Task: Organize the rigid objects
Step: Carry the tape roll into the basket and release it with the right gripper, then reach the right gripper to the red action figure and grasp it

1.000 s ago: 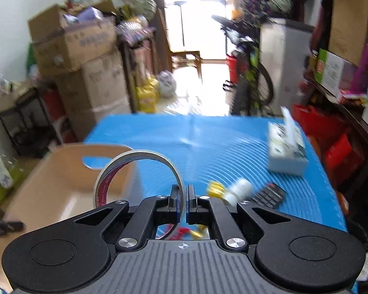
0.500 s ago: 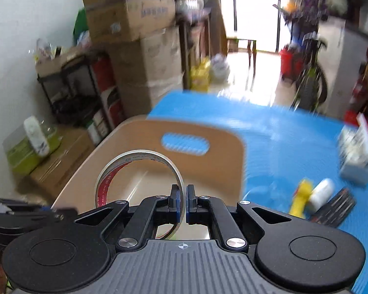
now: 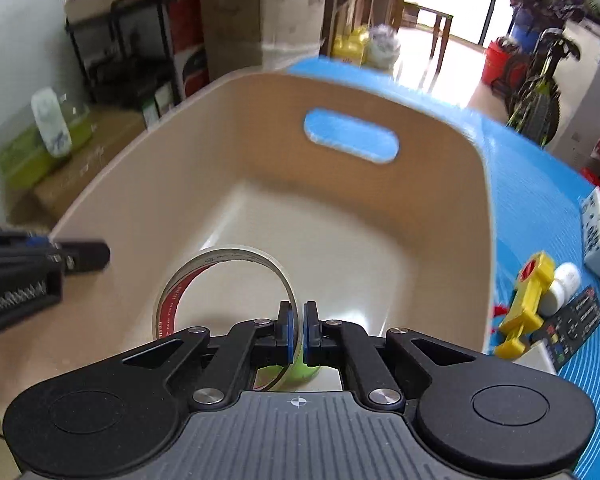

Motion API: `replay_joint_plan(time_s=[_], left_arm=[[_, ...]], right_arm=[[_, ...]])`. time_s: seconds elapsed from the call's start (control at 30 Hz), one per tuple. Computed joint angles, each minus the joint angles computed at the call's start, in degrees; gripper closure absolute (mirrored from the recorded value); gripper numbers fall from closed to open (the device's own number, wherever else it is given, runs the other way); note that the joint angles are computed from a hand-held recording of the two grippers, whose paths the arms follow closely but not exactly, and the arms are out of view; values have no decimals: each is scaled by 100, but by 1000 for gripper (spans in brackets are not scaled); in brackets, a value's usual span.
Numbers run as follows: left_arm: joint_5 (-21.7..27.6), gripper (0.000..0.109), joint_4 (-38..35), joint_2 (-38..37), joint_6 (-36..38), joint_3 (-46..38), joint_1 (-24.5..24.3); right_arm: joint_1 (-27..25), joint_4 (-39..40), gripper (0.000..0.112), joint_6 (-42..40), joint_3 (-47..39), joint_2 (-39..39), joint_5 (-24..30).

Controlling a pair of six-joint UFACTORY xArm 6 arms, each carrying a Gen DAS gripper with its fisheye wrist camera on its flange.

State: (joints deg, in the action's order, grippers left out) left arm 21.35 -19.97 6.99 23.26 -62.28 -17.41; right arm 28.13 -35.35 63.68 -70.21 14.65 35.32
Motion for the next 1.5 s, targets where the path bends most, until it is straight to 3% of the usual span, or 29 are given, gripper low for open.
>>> replay_joint_plan(time_s=[0.37, 0.47, 0.53, 0.9, 1.2, 1.5], left_arm=[[-60, 102, 106, -22, -81, 61, -26], [-54, 102, 126, -14, -110, 50, -29], [-58, 102, 174, -10, -151, 45, -36], [-35, 101, 312, 7, -299, 41, -46], [-42, 101, 277, -1, -271, 55, -32], [-33, 101, 255, 4, -263, 49, -25]], right_arm=[[-18, 789, 89, -543, -106, 119, 206], [39, 395, 63, -269, -71, 59, 178], [74, 26, 57, -30, 8, -33, 142], [17, -1279, 50, 1543, 950, -1296, -158], [-41, -2517, 48, 2954, 1923, -2507, 443], [-318, -2301, 48, 3284, 2719, -2825, 568]])
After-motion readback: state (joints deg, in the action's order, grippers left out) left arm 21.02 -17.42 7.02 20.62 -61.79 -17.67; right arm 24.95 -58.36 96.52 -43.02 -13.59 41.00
